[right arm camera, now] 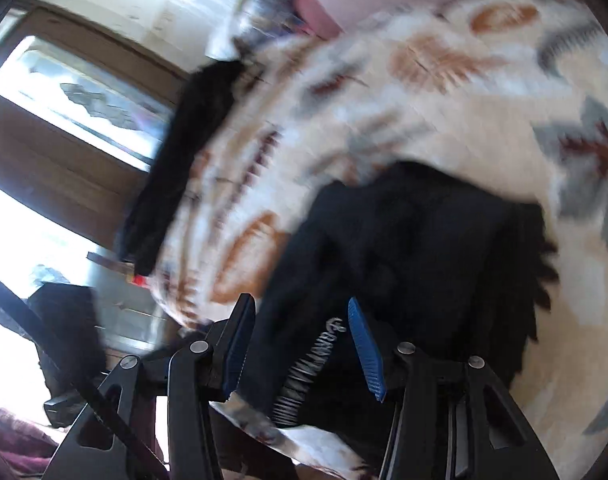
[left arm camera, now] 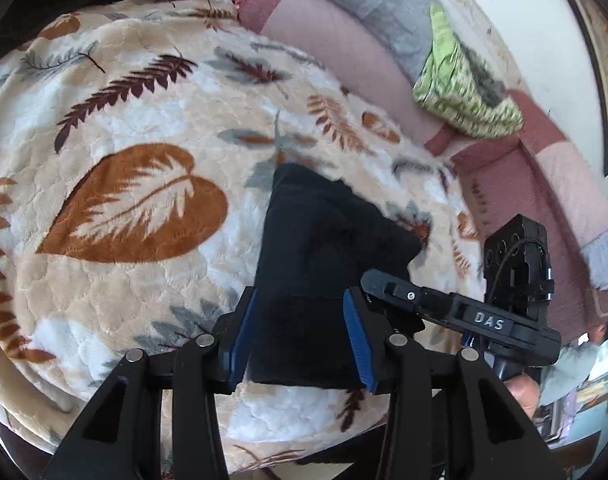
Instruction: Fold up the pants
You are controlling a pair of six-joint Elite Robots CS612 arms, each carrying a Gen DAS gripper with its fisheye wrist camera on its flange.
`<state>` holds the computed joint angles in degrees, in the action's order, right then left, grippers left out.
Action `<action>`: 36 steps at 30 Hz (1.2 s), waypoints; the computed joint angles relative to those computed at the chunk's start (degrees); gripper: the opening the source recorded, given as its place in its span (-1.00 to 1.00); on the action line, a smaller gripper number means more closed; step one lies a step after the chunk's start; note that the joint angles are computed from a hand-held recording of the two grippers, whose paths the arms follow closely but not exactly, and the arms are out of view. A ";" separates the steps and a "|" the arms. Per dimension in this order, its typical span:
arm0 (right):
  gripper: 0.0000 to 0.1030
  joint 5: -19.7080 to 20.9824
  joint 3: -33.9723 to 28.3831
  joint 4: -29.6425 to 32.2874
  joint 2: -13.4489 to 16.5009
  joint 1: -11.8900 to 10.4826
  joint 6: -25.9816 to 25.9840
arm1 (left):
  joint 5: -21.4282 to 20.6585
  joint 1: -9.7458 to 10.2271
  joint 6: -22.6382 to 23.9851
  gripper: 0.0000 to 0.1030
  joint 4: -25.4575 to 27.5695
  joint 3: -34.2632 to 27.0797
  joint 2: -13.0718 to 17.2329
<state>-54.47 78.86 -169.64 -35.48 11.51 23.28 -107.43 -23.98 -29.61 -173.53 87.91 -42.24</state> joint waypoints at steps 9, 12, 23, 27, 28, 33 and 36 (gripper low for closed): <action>-0.74 1.70 3.23 -3.87 0.75 -1.66 5.30 | 7.89 -3.00 8.91 0.07 8.31 -0.21 -0.42; -0.74 2.44 3.83 -6.65 1.19 -1.79 3.66 | 6.48 -2.73 7.38 0.10 11.65 0.12 -1.10; -0.74 12.85 2.85 -22.22 6.08 -3.99 15.92 | 16.01 -3.95 5.42 0.13 6.86 6.48 -6.01; -0.74 12.85 2.98 -22.79 5.99 -3.99 15.41 | 17.95 -4.25 3.81 0.14 7.53 7.33 -6.80; -0.73 12.79 2.95 -23.13 6.05 -3.97 15.62 | 18.35 -4.39 3.68 0.15 7.56 7.49 -6.95; -0.73 13.60 3.99 -26.97 6.46 -4.54 18.34 | 19.16 -4.94 3.75 0.19 7.14 8.35 -7.56; -0.73 14.19 4.78 -29.83 6.71 -4.96 20.67 | 19.19 -5.08 3.90 0.19 7.07 8.76 -7.87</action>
